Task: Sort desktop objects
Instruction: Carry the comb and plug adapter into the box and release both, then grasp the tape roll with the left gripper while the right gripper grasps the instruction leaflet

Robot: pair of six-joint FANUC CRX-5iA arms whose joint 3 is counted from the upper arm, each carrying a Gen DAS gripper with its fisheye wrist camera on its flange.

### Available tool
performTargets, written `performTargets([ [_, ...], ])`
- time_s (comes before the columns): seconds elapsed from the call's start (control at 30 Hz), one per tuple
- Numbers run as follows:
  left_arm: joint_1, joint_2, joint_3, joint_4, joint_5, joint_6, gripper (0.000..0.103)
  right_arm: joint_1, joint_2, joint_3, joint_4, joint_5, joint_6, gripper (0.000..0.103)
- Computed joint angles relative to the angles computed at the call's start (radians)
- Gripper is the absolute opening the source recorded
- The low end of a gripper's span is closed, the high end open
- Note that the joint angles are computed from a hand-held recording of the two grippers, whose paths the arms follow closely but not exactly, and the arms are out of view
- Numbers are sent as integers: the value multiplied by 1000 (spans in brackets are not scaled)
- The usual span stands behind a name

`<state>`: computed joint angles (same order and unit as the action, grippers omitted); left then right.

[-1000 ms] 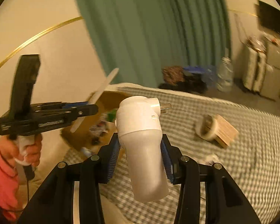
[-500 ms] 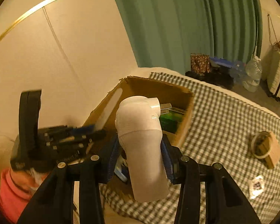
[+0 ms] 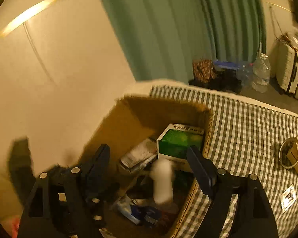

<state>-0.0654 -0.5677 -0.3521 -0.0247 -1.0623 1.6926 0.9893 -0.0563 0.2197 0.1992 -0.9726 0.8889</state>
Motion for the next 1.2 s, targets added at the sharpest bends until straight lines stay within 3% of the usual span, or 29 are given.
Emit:
performTargets([
  [0.2, -134, 11, 67, -58, -24, 121, 94, -25, -150, -125, 110, -41, -68, 80],
  [0.37, -432, 110, 203, -261, -84, 354, 102, -107, -283, -206, 132, -97, -111, 80],
  [0.47, -541, 190, 259, -286, -95, 419, 103, -169, -339, -254, 193, -132, -127, 80],
  [0.57, -643, 274, 307, -335, -81, 491, 103, -288, -379, -280, 136, -129, -76, 80],
  [0.67, -735, 399, 398, -420, -120, 552, 103, -426, -396, -284, 19, -139, 25, 81],
  [0.87, -741, 601, 510, -373, -43, 543, 103, -705, -331, -245, -200, -157, 373, 81],
  [1.07, -730, 847, 701, -381, -84, 451, 103, -829, -166, -147, -310, -213, 773, 81],
  [1.13, -706, 902, 728, -348, -63, 413, 103, -867, -92, -81, -384, -261, 927, 81],
  [1.2, -678, 927, 713, -312, 5, 373, 103, -849, -38, -58, -351, -267, 1010, 81],
])
